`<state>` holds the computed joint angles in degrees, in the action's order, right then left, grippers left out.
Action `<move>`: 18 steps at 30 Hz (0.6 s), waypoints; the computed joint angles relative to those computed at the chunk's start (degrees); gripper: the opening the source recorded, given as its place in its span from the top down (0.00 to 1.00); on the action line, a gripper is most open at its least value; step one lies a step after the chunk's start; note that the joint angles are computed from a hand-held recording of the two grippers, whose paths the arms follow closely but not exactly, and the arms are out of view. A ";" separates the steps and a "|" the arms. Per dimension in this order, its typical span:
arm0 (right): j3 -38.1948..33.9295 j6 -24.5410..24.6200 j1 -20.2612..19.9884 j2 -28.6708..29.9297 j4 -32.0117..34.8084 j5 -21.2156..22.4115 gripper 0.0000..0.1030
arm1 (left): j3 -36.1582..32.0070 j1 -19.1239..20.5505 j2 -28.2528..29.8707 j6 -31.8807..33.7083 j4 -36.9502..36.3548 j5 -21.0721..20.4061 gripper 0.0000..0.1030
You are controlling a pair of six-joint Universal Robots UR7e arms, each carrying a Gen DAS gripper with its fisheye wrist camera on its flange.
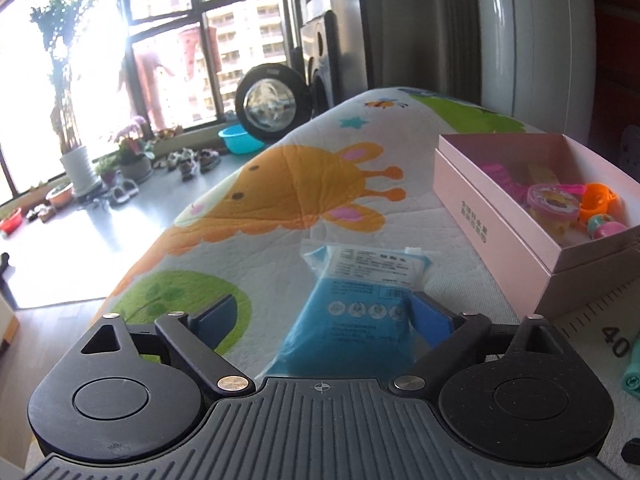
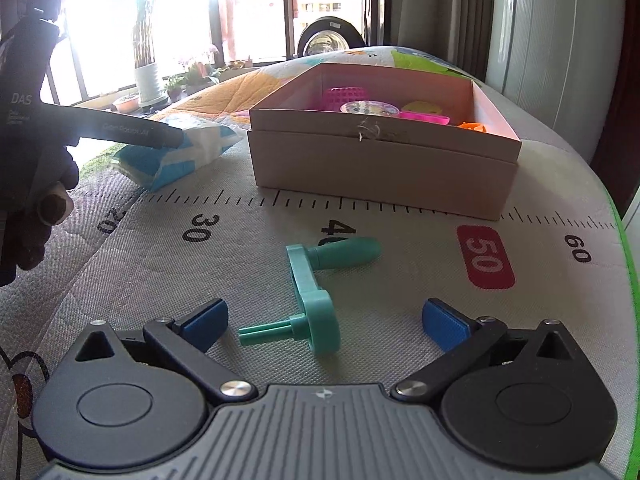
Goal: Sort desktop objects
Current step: 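Grasp blue plastic bag with left gripper and lift it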
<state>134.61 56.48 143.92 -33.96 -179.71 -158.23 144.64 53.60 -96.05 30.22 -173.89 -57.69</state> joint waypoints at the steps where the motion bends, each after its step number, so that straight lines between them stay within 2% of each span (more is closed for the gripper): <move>1: 0.00 0.00 0.00 0.00 0.00 0.00 0.00 | -0.28 0.13 0.17 -0.13 0.78 -0.13 0.29; 2: 0.00 0.00 0.00 0.00 0.00 0.00 0.00 | -0.34 0.22 -0.09 -0.34 1.98 -0.16 0.40; 6: 0.02 -0.11 -0.02 0.04 -0.22 0.03 0.00 | 0.75 0.18 -2.10 1.28 3.06 -0.68 0.42; 9: 0.09 -0.25 -0.04 -0.06 -0.40 0.05 0.00 | 1.70 -0.27 -7.00 0.98 8.55 -2.11 0.43; 12: 0.12 -0.22 0.00 -0.05 -0.54 0.04 0.00 | 3.10 -1.16 -14.33 0.86 16.67 -4.29 0.43; 18: 0.04 0.12 0.02 -0.19 0.26 0.00 0.00 | 3.97 -3.26 -30.80 -0.72 38.20 -10.03 0.41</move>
<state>134.65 56.60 143.94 -34.15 -179.44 -158.23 148.61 50.34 -126.85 29.50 -135.69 -67.72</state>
